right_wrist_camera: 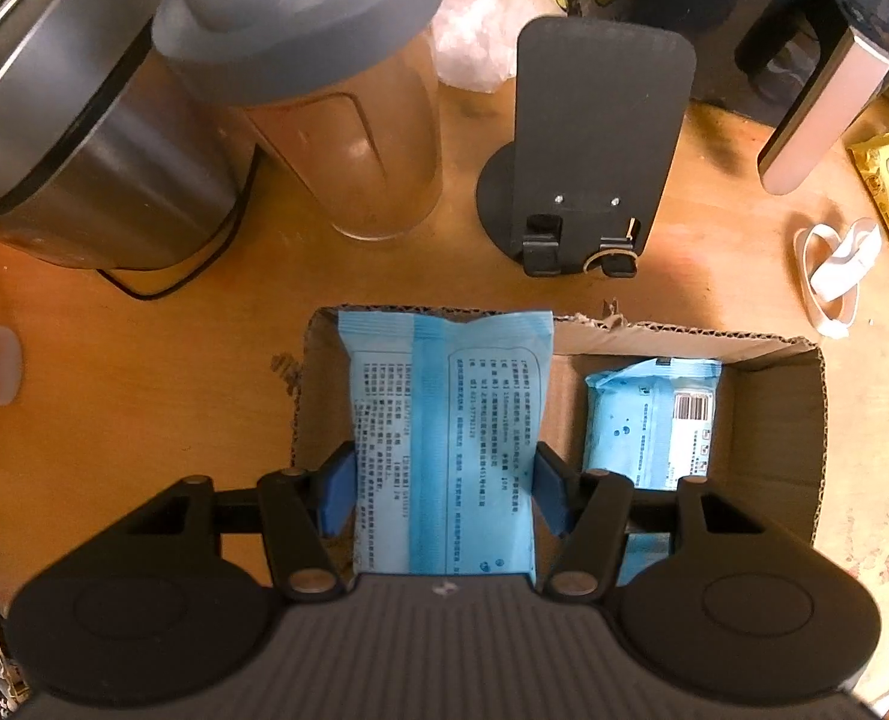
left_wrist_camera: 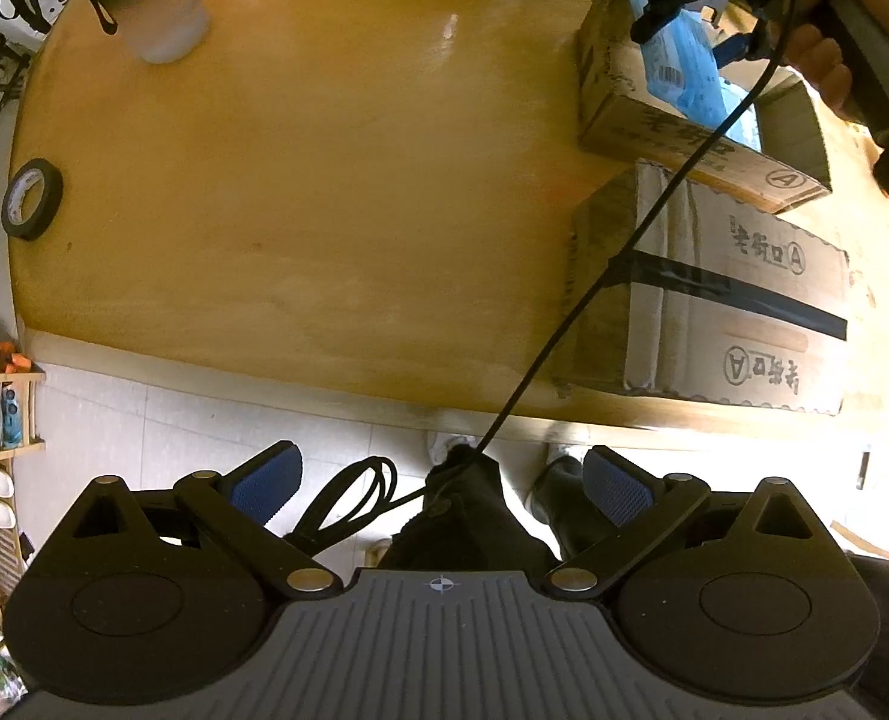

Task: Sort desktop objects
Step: 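Carry the pack over the box and lower it beside the first pack, then open the right tool to release the pack into the box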

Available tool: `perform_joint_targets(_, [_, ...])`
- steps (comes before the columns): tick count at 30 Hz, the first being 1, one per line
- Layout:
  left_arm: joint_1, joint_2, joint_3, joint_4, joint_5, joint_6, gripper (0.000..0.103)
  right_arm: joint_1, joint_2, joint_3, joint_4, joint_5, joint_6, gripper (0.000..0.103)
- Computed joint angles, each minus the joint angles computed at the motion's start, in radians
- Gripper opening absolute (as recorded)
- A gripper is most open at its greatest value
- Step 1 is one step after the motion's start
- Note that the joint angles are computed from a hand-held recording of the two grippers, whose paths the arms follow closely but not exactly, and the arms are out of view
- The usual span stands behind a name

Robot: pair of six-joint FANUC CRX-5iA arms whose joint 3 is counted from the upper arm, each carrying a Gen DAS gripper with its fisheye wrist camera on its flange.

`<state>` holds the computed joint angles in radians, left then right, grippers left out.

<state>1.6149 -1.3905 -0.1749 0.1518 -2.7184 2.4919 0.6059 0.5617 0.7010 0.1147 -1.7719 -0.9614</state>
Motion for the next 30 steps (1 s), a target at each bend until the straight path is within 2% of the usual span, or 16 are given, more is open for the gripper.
perform_joint_targets(18, [-0.032, -0.004, -0.027, 0.02, 0.01, 0.079, 0.103, -0.013, -0.034, -0.142, -0.032, 0.147, -0.01, 0.058])
perform_joint_targets(25, [-0.035, -0.003, -0.031, 0.022, 0.012, 0.092, 0.103, -0.014, -0.032, -0.15, -0.032, 0.16, -0.011, 0.059])
perform_joint_targets(26, [-0.034, -0.002, -0.03, 0.021, 0.012, 0.091, 0.103, -0.014, -0.03, -0.148, -0.033, 0.158, -0.011, 0.06])
perform_joint_targets(27, [-0.033, -0.002, -0.03, 0.021, 0.012, 0.089, 0.103, -0.015, -0.028, -0.145, -0.036, 0.156, -0.01, 0.068])
perform_joint_targets(28, [-0.032, -0.001, -0.029, 0.02, 0.012, 0.086, 0.103, -0.016, -0.025, -0.14, -0.04, 0.15, -0.014, 0.085])
perform_joint_targets(30, [-0.031, 0.001, -0.027, 0.02, 0.012, 0.084, 0.103, -0.016, -0.009, -0.117, -0.043, 0.116, -0.022, 0.103])
